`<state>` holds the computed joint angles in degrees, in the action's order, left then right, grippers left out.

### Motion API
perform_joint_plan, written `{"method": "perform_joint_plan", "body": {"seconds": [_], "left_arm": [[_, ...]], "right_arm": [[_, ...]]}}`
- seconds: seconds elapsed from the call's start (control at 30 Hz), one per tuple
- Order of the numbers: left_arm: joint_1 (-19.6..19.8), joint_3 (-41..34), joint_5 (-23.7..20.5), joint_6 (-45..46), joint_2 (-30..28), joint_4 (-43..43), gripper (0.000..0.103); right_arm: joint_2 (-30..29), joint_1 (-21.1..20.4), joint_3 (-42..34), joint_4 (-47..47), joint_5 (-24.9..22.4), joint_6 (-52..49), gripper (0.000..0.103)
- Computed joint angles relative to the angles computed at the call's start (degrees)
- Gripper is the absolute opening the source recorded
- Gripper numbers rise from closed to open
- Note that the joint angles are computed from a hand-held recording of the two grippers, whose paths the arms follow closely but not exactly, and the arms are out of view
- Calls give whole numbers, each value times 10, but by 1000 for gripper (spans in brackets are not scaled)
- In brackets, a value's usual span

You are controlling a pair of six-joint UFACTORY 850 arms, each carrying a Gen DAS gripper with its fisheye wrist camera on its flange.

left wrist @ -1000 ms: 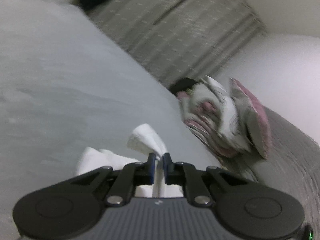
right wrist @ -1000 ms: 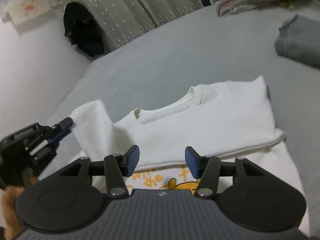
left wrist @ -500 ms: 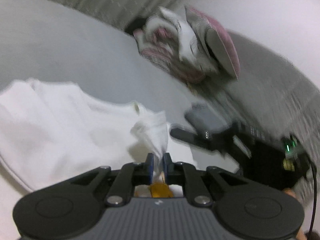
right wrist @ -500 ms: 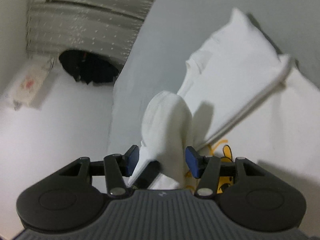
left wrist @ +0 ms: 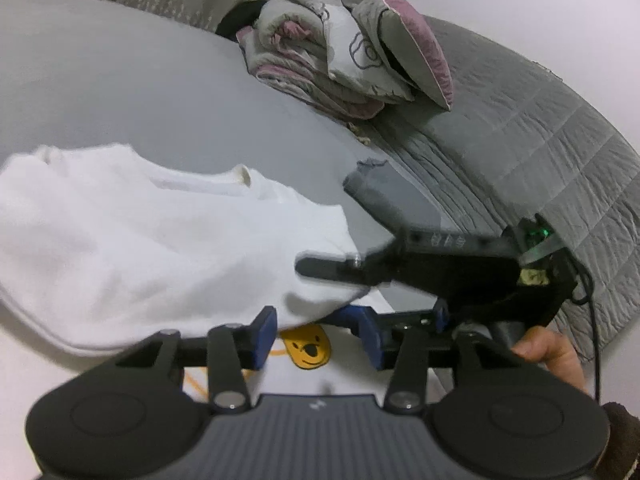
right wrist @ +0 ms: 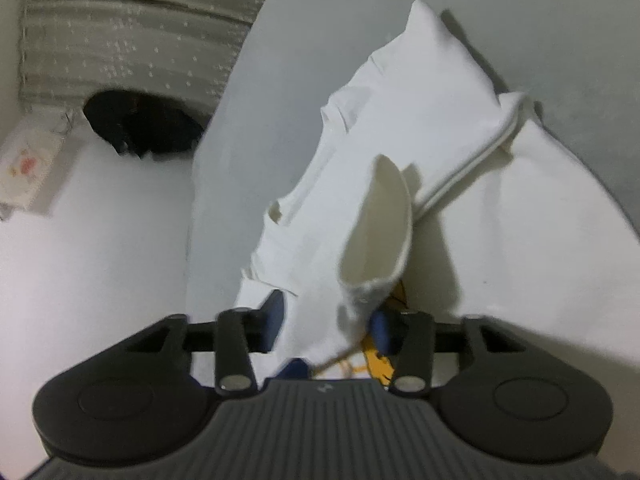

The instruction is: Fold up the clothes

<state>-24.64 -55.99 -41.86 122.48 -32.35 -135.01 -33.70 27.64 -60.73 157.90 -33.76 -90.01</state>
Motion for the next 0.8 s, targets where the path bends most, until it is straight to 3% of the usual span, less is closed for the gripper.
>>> {"method": "perform_joint_plan", "body": {"seconds": [0.13,0.53,0.8], "left_arm": [[15,19,6,40,22,-42,47],[78,36,5,80,41,-191,44],[95,43,-15,20,37,-241,44]], "right_arm": [[8,7,-6,-13,46,-27,10],[35,13,-55,97,103,-235,7],[25,24,-139,179,152,-394,7]]}}
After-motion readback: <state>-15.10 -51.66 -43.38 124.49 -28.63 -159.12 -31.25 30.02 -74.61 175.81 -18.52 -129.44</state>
